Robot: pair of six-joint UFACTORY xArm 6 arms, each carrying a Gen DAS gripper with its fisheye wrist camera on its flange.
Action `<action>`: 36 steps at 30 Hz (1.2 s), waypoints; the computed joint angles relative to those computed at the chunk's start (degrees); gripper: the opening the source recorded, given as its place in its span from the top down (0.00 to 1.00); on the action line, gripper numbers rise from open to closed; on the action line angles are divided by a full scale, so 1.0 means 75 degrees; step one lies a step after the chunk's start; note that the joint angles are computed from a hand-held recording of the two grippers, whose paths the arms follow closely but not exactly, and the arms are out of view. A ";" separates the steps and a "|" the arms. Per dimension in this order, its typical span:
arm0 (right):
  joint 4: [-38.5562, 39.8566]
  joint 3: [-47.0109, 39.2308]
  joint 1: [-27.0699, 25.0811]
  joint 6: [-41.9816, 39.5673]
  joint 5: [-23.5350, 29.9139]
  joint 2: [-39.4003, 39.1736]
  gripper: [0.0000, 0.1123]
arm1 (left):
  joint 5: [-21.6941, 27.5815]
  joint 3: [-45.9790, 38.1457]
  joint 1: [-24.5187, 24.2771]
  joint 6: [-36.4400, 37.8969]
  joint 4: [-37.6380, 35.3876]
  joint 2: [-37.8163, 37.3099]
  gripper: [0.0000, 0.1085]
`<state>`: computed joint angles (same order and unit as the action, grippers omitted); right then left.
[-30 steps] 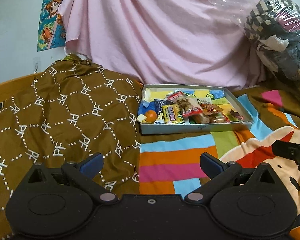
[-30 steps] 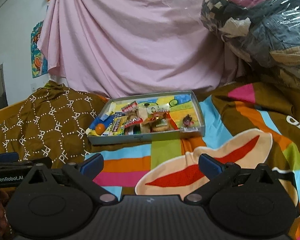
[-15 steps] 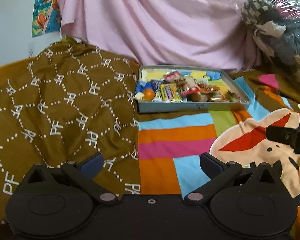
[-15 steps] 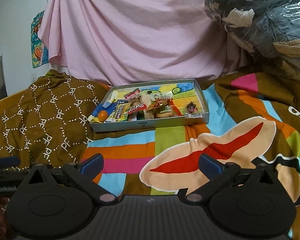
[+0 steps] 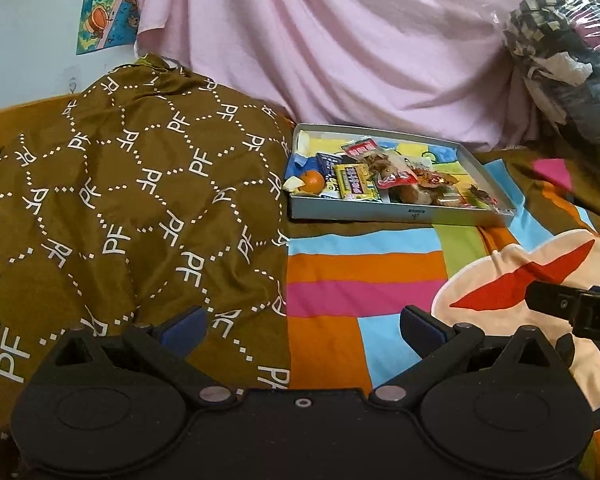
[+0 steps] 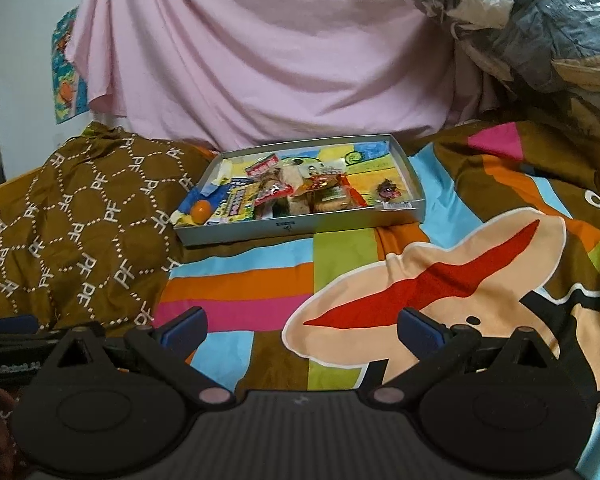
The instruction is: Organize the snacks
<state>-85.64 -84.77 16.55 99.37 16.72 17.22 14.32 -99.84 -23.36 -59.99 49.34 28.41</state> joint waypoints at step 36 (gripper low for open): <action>0.1243 -0.0233 -0.0023 -0.1042 -0.0076 0.0385 0.08 | 0.0169 -0.0226 -0.0076 0.0790 -0.0838 0.0283 0.06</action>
